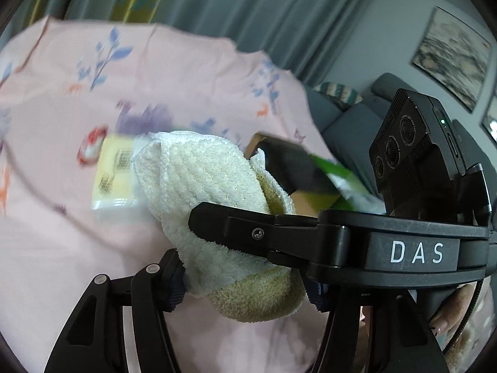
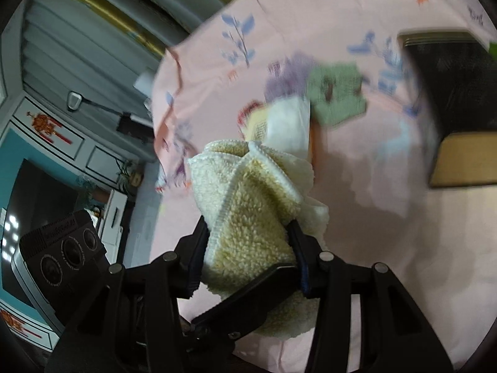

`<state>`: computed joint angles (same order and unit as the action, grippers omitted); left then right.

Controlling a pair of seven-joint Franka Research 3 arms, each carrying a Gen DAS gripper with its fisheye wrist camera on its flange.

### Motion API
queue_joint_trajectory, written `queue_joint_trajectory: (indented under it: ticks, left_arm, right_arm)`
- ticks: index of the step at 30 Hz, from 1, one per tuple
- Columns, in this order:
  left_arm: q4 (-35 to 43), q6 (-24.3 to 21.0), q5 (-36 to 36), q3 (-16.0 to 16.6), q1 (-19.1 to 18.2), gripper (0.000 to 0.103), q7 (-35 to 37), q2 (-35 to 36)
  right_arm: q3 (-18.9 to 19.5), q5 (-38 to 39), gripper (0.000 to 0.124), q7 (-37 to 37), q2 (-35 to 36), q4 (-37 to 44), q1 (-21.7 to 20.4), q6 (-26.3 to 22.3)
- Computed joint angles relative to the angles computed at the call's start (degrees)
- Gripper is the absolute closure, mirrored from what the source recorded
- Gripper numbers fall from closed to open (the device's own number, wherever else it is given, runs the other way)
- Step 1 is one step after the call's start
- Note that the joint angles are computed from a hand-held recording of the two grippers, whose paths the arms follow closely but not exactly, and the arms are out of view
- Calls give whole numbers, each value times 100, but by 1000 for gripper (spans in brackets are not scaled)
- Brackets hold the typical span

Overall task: Organize soft objects
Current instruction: 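Carry the knit towel with the right tool over the green box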

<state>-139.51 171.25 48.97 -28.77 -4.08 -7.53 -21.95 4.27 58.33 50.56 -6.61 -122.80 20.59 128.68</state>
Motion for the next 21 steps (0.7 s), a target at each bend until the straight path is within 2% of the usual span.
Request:
queue_joint_trajectory:
  ticks: [5, 11, 14, 16, 21]
  left_arm:
    - [1000, -158, 668, -174, 194, 42, 132, 539]
    - [2515, -248, 1700, -78, -5, 42, 343, 1689]
    - [3344, -254, 2367, 4, -239, 42, 286, 2424]
    - [3866, -218, 2312, 58, -451, 43, 655, 2960]
    - [5155, -183, 1195, -96, -787, 45, 2349, 4371]
  right_arm:
    - [-201, 223, 78, -268, -322, 120, -136, 195]
    - [-455, 592, 78, -559, -415, 457, -383, 494]
    - [-581, 857, 78, -791, -429, 524, -507, 744]
    - [-668, 1062, 77, -887, -378, 554, -613, 908]
    - [-776, 1276, 77, -618, -141, 590, -931, 1277]
